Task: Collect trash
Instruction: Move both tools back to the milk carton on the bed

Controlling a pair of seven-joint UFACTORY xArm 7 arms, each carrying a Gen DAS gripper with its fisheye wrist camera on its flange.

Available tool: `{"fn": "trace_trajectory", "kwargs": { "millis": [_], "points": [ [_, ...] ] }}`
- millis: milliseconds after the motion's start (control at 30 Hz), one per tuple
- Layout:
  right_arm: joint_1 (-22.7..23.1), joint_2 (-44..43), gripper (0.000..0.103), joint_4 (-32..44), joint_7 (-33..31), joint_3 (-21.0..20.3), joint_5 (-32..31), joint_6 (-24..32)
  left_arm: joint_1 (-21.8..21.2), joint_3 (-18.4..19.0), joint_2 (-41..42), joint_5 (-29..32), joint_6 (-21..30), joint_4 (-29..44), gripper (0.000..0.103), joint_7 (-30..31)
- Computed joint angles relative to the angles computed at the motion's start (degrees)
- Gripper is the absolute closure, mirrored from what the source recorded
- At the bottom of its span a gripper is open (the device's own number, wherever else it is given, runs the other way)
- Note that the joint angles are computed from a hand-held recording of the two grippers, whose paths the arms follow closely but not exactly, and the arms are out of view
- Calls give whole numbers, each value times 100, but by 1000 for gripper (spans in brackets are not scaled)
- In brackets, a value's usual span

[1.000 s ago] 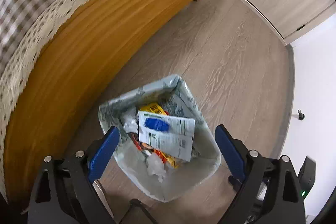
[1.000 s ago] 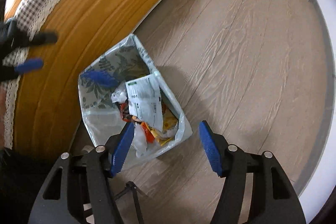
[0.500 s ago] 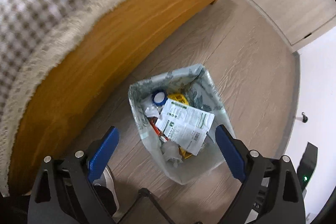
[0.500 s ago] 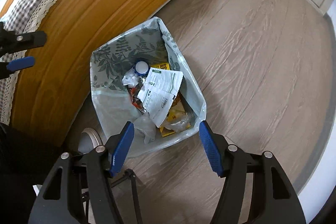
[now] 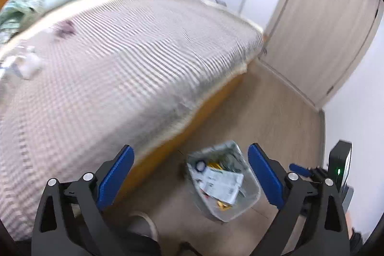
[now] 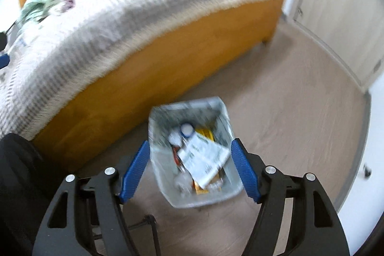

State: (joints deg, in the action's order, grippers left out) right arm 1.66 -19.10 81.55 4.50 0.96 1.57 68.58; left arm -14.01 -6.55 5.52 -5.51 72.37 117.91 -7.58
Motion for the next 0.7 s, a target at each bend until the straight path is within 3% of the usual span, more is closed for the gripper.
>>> {"fn": "trace_trajectory", "kwargs": {
  "millis": [167,200,267,433,567,700],
  "points": [
    [285,473,36,840,313,401,-105,-79,524,387,-991,-289,-385,-842,7,805],
    [368,593,36,1024,388,484,-130,-77,666,553,-1167,-462,-447,-967,7,1230],
    [574,857,36,1421,450,617,-100,-33,901,804,-1362,-669,-603,-1104,7,1801],
    [1098,1560,36,2335,431,925,-499,175,1577,1425,-1419,-976,-821,-1079,7,2532],
    [1586,2288,36,3278,487,1025,-817,411,2288,1854,-1105,-1137,-972,-946,7,2698],
    [2275,3292,36,4595,519,991,-1325,783,2928,2017,-729,-1334,-980,-848,7,2498]
  ]
}}
